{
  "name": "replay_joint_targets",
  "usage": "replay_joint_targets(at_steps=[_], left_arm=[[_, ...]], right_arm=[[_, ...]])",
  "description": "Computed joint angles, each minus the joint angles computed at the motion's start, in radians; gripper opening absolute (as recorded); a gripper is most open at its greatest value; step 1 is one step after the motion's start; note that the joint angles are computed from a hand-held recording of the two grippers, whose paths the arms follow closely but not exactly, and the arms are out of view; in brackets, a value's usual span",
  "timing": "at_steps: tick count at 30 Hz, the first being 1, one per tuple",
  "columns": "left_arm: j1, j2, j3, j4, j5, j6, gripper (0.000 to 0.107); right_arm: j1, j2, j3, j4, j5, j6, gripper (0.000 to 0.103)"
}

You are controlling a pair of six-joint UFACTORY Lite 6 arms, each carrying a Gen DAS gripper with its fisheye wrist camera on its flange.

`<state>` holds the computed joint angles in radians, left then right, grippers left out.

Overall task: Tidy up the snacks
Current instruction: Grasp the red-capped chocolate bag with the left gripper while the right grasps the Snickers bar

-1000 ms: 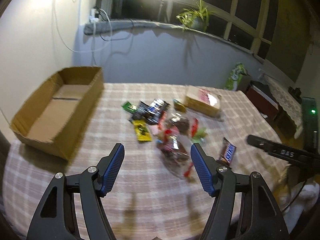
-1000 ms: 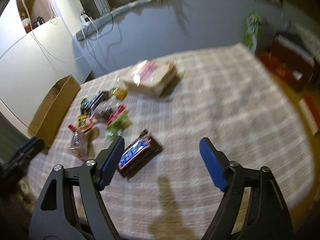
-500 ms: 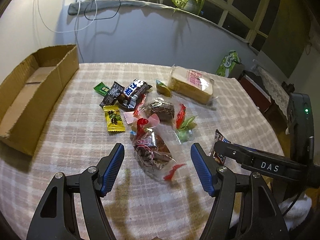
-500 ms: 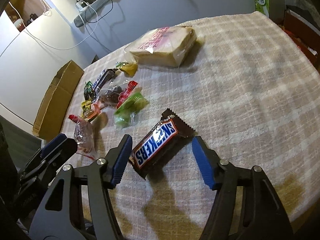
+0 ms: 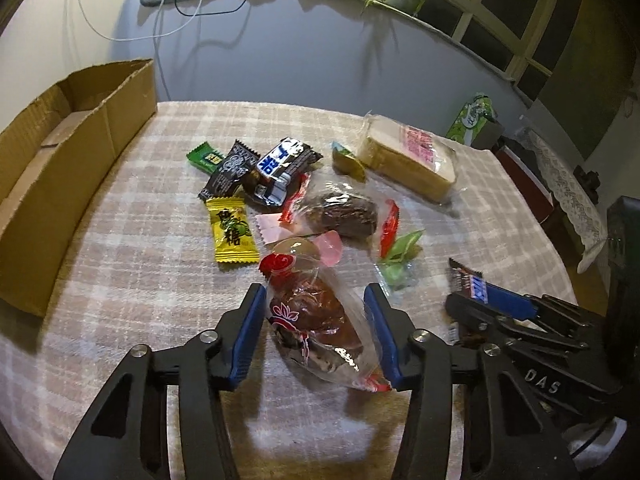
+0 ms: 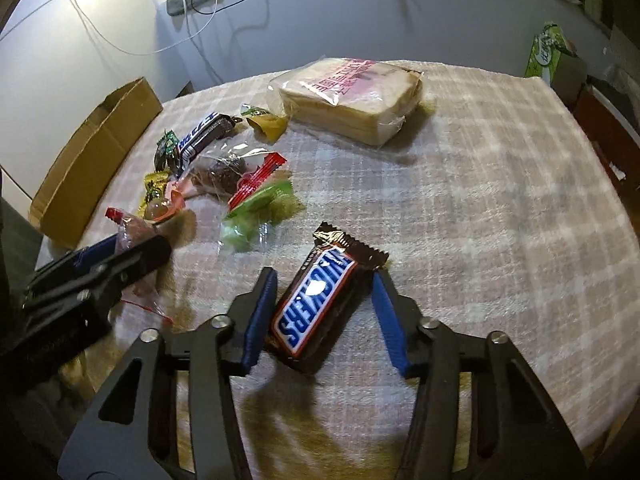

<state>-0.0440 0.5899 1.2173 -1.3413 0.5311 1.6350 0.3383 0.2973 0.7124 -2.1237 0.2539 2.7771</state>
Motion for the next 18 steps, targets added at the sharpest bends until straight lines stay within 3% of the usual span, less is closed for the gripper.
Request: replay_joint_targets(at_steps=[5,8,18], left_arm=[[0.014,0.006,0.001,-0.003,0.015,0.012,0.043],[0.025,0.005,-0.002,-0.01,0.02,0.024,0.039],[0.065,-0.04,-0.049,-0.021,0.046,0.061,0.037]], right_arm=[[-0.025,-0.021,-0.023,0.005,-0.015,-0.052,0.03],[-0.022,-0.02,-0.023,0.011,-0.01,-0.084,0.03],[-0.038,-0.111,-0.114,-0.199,0.005,0.157,0.03]])
